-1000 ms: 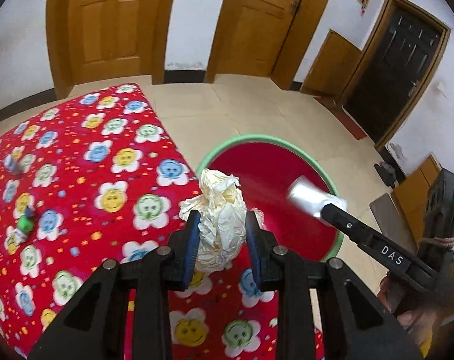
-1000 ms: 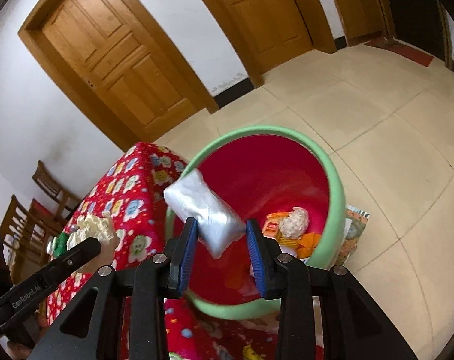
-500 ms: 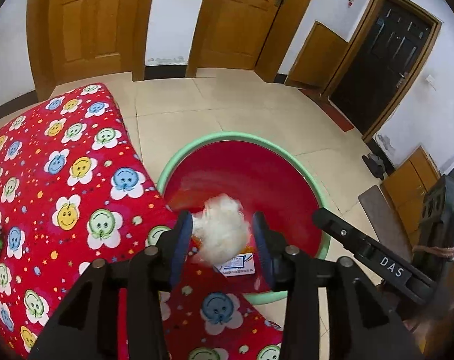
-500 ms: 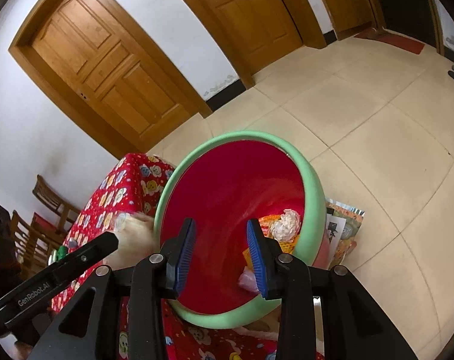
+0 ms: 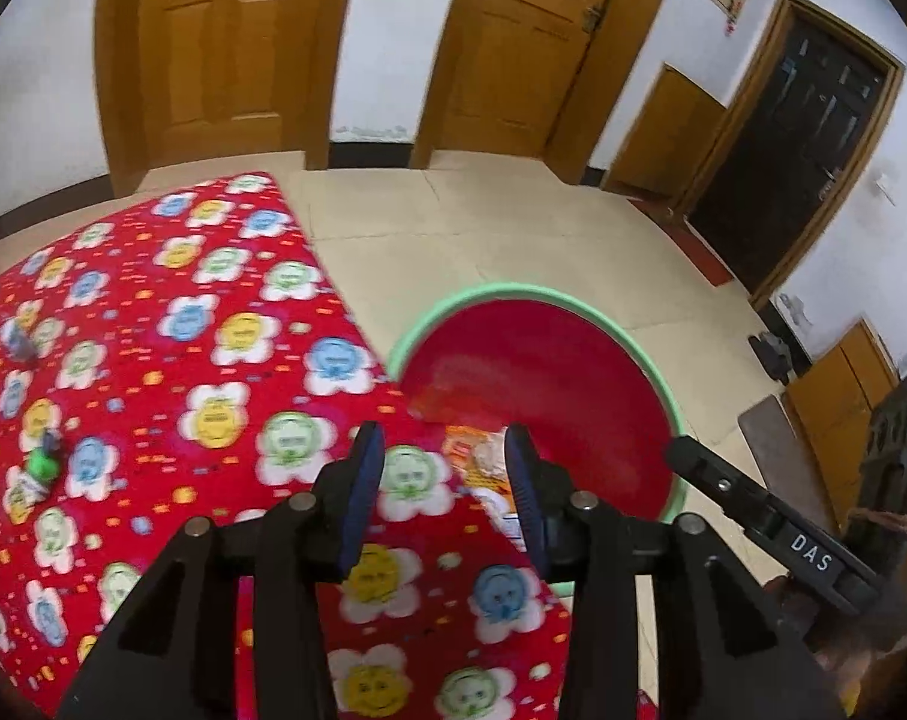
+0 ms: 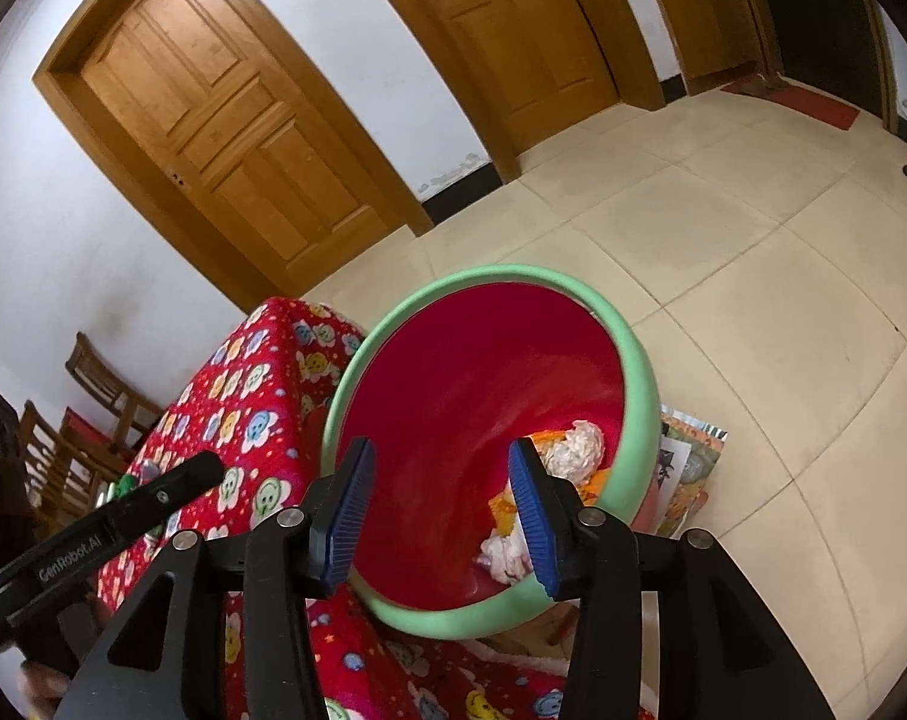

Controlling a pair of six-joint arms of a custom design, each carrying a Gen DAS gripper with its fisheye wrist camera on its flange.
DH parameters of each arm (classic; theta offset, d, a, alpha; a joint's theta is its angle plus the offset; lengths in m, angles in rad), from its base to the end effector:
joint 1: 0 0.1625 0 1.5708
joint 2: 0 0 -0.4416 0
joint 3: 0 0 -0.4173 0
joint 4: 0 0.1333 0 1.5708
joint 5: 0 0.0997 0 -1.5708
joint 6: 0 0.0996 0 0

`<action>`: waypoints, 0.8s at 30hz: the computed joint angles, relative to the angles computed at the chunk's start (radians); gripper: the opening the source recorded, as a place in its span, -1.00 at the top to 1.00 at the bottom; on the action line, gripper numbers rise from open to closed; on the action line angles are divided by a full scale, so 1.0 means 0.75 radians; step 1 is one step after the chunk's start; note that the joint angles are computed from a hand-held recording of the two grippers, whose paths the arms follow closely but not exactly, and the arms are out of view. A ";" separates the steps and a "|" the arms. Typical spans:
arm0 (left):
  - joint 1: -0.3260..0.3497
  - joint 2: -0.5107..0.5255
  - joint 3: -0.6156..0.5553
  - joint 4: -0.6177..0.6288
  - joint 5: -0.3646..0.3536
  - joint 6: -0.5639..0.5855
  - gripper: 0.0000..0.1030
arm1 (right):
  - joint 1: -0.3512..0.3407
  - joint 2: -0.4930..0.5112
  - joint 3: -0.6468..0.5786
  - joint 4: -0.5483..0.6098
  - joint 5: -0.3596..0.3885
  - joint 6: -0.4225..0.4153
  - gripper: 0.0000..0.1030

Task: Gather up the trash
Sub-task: 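Grasp the small green figurine with the left tool while the right tool grasps the blue toy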

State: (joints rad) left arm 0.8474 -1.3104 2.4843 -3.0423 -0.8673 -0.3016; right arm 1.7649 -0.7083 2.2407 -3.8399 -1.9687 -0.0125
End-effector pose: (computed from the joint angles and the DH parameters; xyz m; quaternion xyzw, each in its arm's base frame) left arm -0.1117 -0.4252 0.1610 0.1444 0.9185 -0.2884 0.2287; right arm 0.1869 -0.4595 0.0318 0.0235 -0.9170 0.3682 0.1516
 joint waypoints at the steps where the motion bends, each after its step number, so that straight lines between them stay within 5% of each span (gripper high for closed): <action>1: 0.000 -0.021 0.011 0.002 0.011 -0.004 0.20 | 0.005 0.002 -0.003 0.007 -0.003 0.000 0.08; 24: 0.227 -0.430 0.089 0.213 0.253 -0.054 0.19 | 0.126 0.049 -0.069 0.114 -0.088 0.033 0.04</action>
State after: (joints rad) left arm 1.0173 -1.6332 2.5508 -2.8827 -0.6775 -0.3418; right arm 1.8596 -0.6719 2.1892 -3.7547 -2.0345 0.0123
